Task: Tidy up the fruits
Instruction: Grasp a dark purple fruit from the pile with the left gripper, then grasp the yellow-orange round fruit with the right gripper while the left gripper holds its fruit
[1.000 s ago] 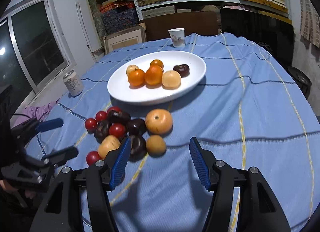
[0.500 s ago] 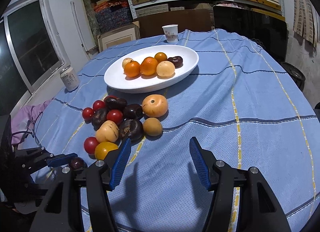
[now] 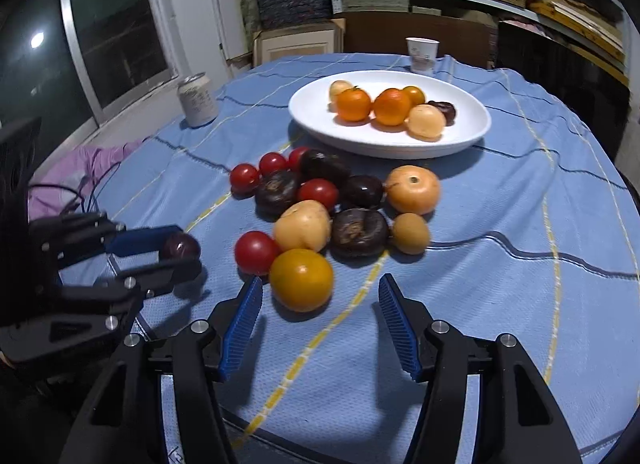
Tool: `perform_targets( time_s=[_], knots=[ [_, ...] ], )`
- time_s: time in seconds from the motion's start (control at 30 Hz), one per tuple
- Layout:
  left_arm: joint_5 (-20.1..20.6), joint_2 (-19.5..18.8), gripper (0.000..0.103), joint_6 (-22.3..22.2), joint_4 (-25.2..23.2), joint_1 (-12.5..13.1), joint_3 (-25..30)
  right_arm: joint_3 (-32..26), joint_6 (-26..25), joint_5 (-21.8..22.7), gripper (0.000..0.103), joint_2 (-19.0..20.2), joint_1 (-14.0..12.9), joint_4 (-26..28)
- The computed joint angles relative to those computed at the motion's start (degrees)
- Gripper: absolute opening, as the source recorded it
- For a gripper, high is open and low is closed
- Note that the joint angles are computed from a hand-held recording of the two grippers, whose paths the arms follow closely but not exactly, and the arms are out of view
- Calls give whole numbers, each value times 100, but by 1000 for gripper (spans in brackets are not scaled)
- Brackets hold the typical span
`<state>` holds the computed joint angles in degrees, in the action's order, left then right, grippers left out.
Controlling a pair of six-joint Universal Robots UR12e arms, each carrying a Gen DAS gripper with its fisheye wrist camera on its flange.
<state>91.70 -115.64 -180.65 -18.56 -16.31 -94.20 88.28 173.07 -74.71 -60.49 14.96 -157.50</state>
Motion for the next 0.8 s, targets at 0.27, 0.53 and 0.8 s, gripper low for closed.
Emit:
perform_targets(
  time_s=[0.27, 0.53, 0.8],
  knots=[
    [-25, -18, 30, -62, -88, 21, 13, -163, -111, 5, 48, 101, 71, 306],
    [-49, -24, 30, -67, -179, 29, 36, -90, 21, 152, 39, 76, 15, 177],
    [-31, -29, 30, -54, -191, 19, 54, -26, 150, 205, 39, 33, -46, 56]
  ],
)
